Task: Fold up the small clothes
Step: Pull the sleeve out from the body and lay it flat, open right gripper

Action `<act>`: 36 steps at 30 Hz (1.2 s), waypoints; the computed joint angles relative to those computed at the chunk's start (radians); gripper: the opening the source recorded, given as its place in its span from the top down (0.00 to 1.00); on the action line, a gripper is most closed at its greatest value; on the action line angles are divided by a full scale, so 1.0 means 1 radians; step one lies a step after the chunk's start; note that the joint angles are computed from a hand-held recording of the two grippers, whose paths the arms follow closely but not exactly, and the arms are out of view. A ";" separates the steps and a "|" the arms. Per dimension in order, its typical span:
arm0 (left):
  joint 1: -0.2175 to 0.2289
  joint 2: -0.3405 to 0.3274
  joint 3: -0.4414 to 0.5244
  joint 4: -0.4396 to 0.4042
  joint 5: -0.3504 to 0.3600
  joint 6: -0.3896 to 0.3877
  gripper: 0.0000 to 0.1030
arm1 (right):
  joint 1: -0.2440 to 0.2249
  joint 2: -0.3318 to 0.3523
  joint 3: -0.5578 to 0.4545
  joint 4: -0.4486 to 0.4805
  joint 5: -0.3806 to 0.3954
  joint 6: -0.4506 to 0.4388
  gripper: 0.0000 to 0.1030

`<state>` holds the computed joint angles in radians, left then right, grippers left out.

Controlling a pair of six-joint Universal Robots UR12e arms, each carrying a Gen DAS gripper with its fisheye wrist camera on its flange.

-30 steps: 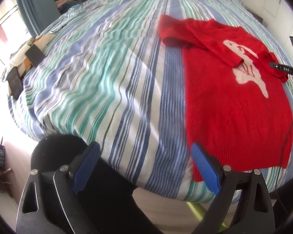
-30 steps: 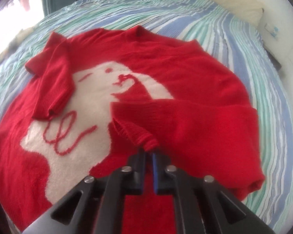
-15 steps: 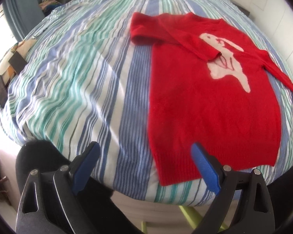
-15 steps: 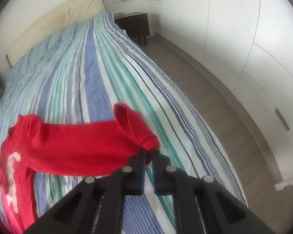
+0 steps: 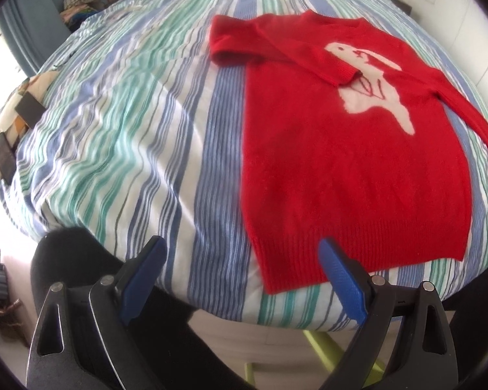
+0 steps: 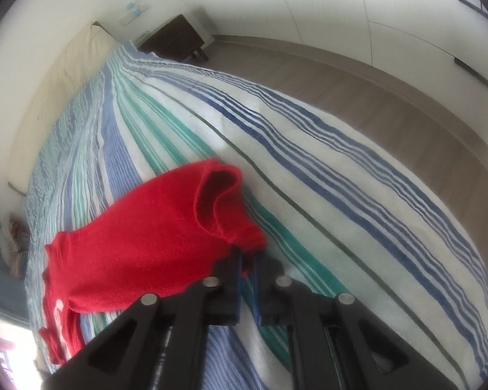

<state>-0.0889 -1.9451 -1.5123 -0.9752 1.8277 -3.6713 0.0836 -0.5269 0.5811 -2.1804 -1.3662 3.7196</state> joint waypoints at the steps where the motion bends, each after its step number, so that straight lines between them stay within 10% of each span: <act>1: 0.000 0.002 -0.003 0.003 0.000 -0.003 0.08 | -0.004 -0.006 0.019 -0.026 0.021 0.024 0.96; 16: 0.024 -0.006 -0.012 0.044 -0.011 -0.014 0.08 | 0.025 -0.177 0.275 -0.207 -0.250 -0.013 0.58; 24: 0.035 -0.078 0.040 0.090 -0.046 0.001 0.05 | 0.088 -0.269 0.425 -0.397 -0.156 -0.179 0.38; 36: 0.021 -0.118 0.042 0.090 -0.003 0.096 0.00 | 0.180 -0.264 0.474 -0.307 0.041 -0.483 0.38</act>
